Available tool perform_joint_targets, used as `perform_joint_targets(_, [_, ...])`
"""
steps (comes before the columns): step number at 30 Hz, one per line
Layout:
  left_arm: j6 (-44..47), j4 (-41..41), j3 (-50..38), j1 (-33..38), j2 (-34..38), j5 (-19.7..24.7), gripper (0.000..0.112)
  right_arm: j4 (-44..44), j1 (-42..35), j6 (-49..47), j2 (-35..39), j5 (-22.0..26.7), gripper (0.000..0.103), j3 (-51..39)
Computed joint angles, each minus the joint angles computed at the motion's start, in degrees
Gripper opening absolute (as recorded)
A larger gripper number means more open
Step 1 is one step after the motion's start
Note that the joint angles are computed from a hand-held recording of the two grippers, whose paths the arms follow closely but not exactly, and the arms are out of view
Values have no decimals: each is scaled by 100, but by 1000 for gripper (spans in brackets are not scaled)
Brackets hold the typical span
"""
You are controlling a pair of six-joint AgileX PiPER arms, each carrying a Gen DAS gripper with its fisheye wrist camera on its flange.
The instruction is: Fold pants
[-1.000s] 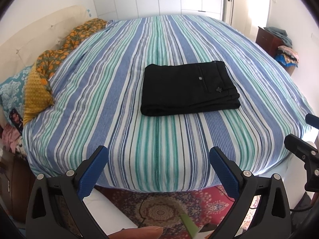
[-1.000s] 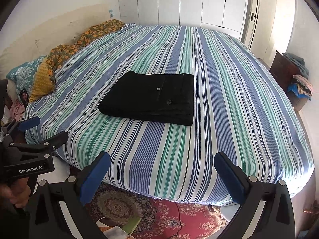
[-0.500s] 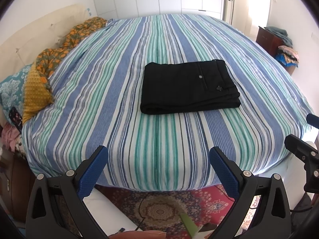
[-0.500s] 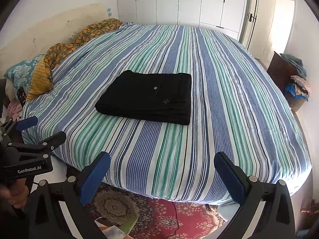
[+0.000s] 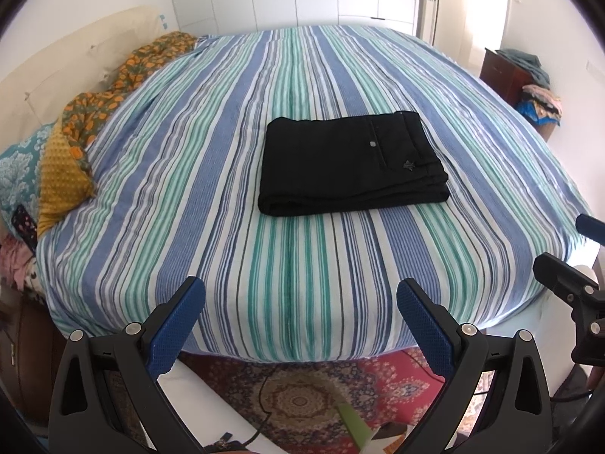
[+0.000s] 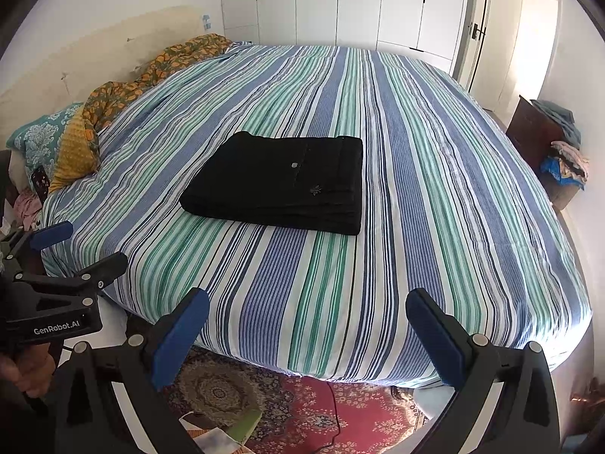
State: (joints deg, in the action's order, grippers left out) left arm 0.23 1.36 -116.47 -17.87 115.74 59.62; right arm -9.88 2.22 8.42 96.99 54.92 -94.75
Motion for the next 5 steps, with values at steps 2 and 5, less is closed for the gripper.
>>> perform_joint_targets(2, [-32,-7,17,-3,-18,-22,102,-1,-1,3,5,6,103,-13])
perform_joint_targets(5, [-54,95,83,-57,-65,-97,101,5,-9,4,9,5,103,-25])
